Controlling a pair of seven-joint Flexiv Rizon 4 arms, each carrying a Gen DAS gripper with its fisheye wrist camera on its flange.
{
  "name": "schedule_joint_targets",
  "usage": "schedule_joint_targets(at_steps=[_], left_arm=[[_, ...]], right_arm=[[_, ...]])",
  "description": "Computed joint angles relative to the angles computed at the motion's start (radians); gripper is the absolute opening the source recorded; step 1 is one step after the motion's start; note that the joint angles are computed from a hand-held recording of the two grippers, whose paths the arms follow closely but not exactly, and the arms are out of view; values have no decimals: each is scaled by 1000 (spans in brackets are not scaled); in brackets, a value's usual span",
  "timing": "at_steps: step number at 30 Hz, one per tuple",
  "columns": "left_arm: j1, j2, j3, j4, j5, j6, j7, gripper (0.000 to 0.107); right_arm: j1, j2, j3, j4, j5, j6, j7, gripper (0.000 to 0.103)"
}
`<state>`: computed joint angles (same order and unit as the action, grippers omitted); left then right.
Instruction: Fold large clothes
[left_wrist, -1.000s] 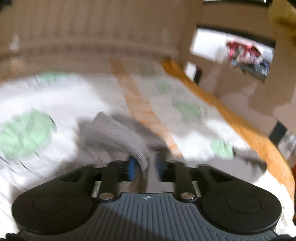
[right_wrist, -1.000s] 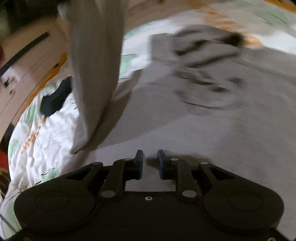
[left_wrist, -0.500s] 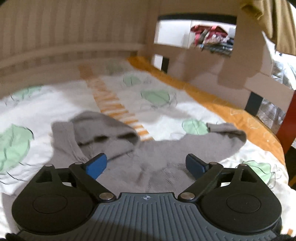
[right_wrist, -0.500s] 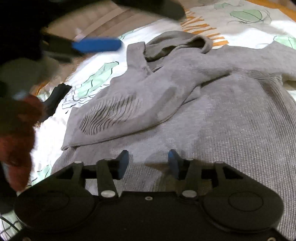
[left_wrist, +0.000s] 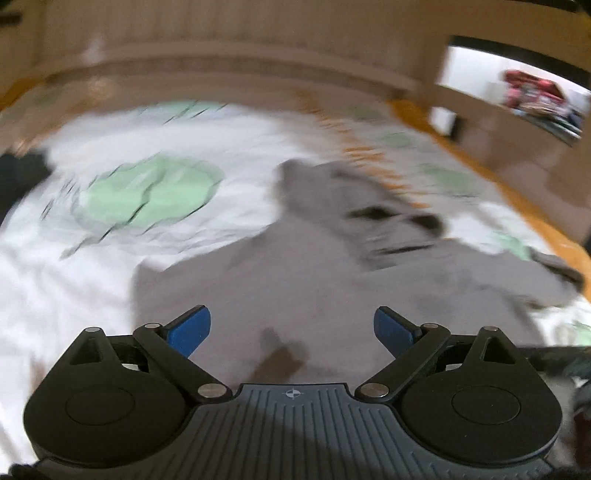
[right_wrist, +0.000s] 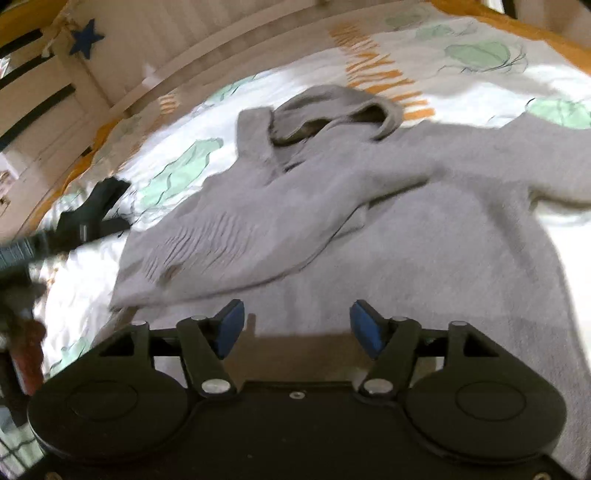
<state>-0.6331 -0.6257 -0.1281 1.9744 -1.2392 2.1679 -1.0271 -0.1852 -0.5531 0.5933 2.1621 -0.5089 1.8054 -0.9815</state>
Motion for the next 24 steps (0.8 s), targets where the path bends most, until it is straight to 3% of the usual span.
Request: schedule_joint_targets(at_steps=[2,4,5,7,9,12,14,19,24], left_arm=[[8,-16,2,-1,-75,-20,14,96],[13,-40,-22,-29,-214,-18,94,96],[38,-45,-43,-12,-195,-8,66,96],[54,-49,-31,47,-49,16,-69,97],[29,-60,-22,27,-85,37,-34,97],[30,-77,-41,9,-105,74,-7,100],[36,-82,-52,14,-91,94,-24,103],[66,-89,-47,43,-5,83,-120,103],[48,-94,-27,39,-6,81,-124,103]], right_arm=[[-5,-15,-5,-27,7,2,11,70],[57,-1,-82,-43,36,13,15,70],[89,7,-123,-50,47,13,12,70],[158,21,-208,-62,71,9,-4,70],[220,24,-284,-73,87,10,-38,70],[380,21,-456,-74,140,50,-115,61],[436,0,-504,-89,183,71,-184,61],[305,-94,-349,-176,110,88,-194,61],[267,-146,-287,-234,82,81,-167,62]])
